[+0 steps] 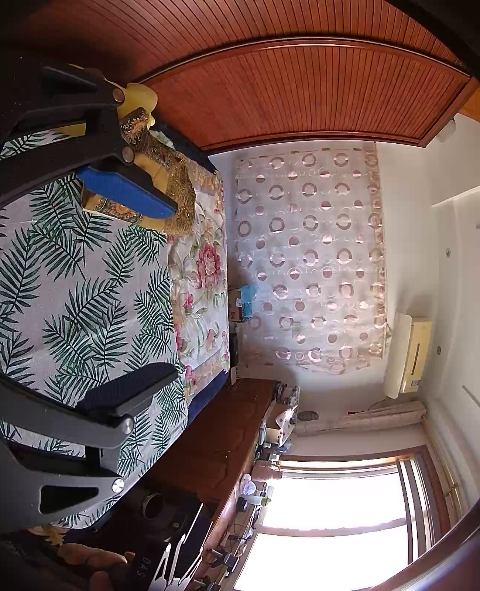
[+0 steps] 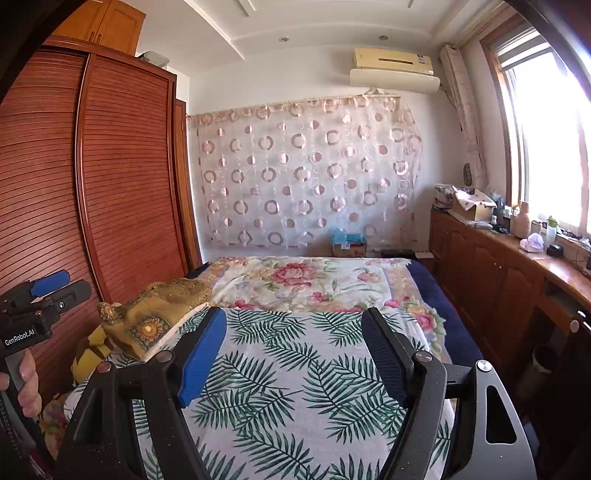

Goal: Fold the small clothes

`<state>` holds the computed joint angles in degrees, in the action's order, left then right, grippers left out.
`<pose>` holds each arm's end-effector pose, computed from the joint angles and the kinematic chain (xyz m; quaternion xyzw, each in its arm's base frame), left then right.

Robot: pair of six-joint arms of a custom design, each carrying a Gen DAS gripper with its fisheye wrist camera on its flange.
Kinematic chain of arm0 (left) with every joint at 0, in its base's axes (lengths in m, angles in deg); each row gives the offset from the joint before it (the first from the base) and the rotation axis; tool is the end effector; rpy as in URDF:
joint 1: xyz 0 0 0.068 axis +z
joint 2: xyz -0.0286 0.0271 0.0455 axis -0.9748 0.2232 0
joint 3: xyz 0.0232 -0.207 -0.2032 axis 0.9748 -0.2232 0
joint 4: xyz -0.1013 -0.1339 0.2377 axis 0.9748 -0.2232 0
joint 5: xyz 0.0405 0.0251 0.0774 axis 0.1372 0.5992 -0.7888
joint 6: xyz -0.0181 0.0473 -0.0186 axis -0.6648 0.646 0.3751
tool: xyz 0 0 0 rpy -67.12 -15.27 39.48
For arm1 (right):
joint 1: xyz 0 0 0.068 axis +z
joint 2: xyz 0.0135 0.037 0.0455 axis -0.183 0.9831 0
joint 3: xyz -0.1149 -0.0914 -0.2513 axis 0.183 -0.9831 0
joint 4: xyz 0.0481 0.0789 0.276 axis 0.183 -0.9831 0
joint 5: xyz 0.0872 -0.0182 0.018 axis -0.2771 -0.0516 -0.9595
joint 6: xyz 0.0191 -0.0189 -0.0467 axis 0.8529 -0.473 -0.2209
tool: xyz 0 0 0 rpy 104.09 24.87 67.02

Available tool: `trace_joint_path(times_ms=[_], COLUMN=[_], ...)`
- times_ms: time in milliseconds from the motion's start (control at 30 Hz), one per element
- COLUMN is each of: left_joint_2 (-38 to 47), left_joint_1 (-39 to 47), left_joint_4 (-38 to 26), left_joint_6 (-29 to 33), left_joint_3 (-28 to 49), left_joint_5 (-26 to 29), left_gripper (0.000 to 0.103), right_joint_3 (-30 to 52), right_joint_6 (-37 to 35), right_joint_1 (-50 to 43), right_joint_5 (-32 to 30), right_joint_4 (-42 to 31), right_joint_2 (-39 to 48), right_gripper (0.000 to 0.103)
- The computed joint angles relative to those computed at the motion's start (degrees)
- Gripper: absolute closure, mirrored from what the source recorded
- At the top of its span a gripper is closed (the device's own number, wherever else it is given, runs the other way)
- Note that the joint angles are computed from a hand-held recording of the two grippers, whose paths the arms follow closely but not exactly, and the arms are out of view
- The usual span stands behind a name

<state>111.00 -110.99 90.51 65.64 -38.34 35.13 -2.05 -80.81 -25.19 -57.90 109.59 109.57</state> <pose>0.2173 -0.1331 0.2049 0.0911 0.8137 -0.0908 0.5669 0.1603 -0.0296 0.1269 -0.0387 0.8046 0.0318 0.5917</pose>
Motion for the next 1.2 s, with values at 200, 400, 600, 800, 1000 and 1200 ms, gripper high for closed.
trace_joint_path(times_ms=[200, 400, 600, 800, 1000, 1200], left_joint_2=[-0.1, -0.07, 0.04, 0.11, 0.23, 0.29], left_joint_1=[0.07, 0.05, 0.07, 0.04, -0.02, -0.1], left_joint_4=[-0.06, -0.22, 0.11, 0.38, 0.69, 0.91], left_joint_6=[0.03, -0.08, -0.06, -0.03, -0.13, -0.17], left_joint_3=[-0.05, -0.13, -0.3, -0.46, -0.61, -0.75], left_joint_5=[-0.08, -0.18, -0.16, -0.17, -0.24, -0.34], left_gripper=[0.022, 0.022, 0.022, 0.022, 0.022, 0.022], right_joint_3=[0.27, 0.66, 0.72, 1.0, 1.22, 1.35], right_joint_6=[-0.41, -0.82, -0.92, -1.31, -1.69, -1.95], right_joint_1=[-1.16, -2.23, -2.49, -3.42, -4.24, -4.94], right_joint_5=[-1.22, -2.25, -2.53, -3.46, -4.24, -5.01], right_joint_4=[0.48, 0.69, 0.84, 0.7, 0.63, 1.24], right_joint_2=[0.87, 1.69, 1.94, 2.16, 2.43, 3.16], right_gripper=[0.026, 0.026, 0.026, 0.026, 0.026, 0.026])
